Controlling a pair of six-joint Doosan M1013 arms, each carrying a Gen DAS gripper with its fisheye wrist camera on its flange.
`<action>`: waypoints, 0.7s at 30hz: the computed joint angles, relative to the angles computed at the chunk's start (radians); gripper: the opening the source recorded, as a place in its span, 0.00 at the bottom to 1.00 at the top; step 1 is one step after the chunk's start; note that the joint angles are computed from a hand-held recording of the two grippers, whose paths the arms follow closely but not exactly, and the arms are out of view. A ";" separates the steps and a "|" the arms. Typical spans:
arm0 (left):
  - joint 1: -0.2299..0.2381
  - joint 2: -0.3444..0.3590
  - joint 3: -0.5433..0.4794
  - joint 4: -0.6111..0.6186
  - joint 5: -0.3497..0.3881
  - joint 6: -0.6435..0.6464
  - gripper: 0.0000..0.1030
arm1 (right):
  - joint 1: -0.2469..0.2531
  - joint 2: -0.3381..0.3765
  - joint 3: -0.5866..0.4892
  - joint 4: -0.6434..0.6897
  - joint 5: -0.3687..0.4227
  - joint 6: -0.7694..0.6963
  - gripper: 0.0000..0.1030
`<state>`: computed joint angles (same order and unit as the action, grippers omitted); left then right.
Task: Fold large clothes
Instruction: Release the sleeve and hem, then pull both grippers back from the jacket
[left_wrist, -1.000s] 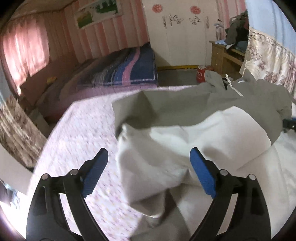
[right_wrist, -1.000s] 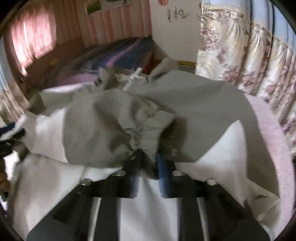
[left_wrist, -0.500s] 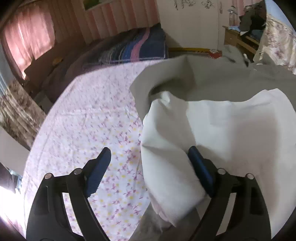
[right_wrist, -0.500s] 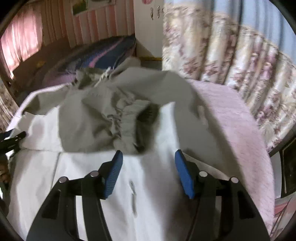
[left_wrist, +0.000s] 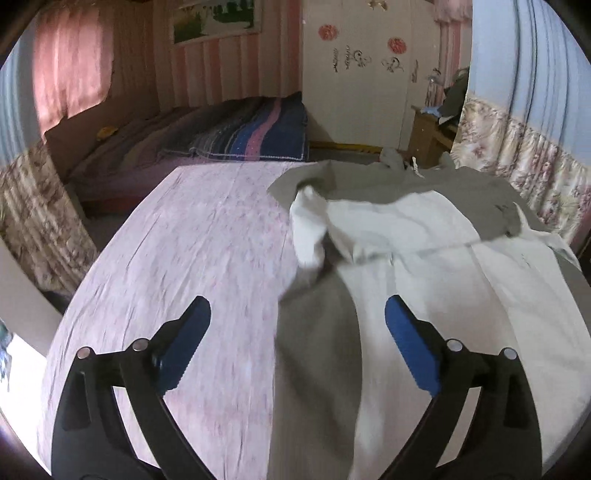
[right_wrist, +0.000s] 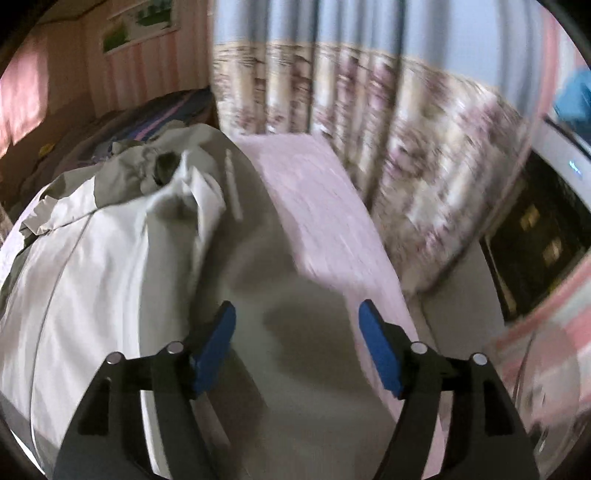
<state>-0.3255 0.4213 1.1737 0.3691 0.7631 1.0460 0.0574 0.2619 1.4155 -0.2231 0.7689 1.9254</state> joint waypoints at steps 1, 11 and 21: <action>-0.002 -0.015 0.027 0.007 -0.009 -0.014 0.93 | -0.004 -0.020 0.033 -0.005 -0.006 0.021 0.68; -0.057 -0.169 0.256 0.178 -0.082 -0.219 0.95 | -0.014 -0.157 0.238 -0.042 -0.033 0.185 0.68; -0.086 -0.214 0.309 0.185 -0.104 -0.263 0.95 | -0.009 -0.192 0.285 -0.014 -0.001 0.197 0.68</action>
